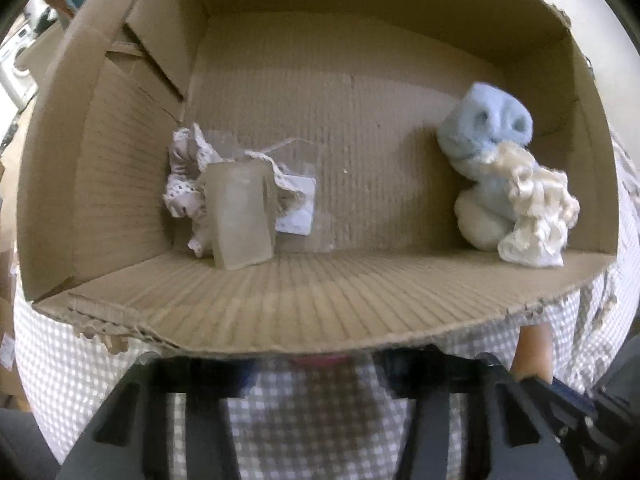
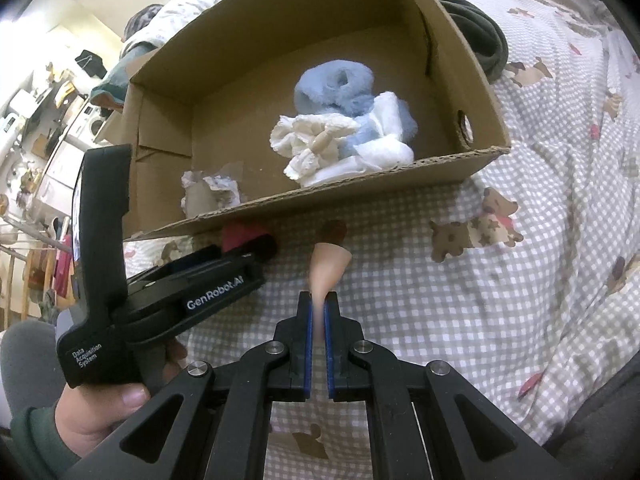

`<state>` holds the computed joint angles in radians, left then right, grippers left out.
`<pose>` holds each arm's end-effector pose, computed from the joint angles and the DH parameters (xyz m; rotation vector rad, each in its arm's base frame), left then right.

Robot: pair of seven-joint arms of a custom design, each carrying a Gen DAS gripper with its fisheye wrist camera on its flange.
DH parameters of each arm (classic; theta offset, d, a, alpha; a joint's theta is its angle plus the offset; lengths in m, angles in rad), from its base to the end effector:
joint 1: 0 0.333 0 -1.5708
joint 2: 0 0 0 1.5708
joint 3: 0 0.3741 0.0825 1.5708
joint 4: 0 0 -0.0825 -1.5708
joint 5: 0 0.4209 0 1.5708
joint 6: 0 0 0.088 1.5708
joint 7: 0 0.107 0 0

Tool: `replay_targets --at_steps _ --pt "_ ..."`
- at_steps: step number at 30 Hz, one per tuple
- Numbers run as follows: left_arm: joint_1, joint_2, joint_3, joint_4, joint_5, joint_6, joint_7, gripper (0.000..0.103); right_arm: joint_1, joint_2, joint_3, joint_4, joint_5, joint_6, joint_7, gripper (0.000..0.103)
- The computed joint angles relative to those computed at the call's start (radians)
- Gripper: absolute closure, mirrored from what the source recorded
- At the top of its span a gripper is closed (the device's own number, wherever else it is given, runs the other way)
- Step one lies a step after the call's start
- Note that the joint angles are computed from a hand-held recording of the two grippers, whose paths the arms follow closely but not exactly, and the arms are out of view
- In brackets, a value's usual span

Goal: Organize soft objects
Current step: 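Carry the pink duck with the left tool while the right tool carries the tan cone over the box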

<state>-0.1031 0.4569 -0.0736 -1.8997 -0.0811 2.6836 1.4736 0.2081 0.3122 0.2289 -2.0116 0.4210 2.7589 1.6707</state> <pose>0.7028 -0.1179 0.3205 -2.1013 2.1008 -0.4619 0.6266 0.2624 0.3773 -1.8096 1.8969 0.0748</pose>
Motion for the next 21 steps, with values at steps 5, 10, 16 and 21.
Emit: replay_targets --at_steps 5,10,16,21 --pt "-0.013 -0.073 0.005 -0.085 0.004 -0.015 -0.030 0.062 -0.003 -0.004 0.000 -0.006 -0.001 0.003 -0.001 0.096" --pt "-0.075 -0.163 0.053 -0.189 0.170 -0.021 -0.154 0.062 -0.009 -0.014 0.015 -0.013 0.022 0.020 -0.038 0.096" --pt "-0.080 -0.261 0.055 -0.280 0.300 0.021 -0.295 0.062 -0.003 -0.030 0.028 -0.025 0.037 0.060 -0.087 0.096" --pt "-0.056 -0.334 0.040 -0.357 0.414 0.101 -0.413 0.062 -0.025 -0.054 0.066 -0.046 0.106 0.124 -0.181 0.096"
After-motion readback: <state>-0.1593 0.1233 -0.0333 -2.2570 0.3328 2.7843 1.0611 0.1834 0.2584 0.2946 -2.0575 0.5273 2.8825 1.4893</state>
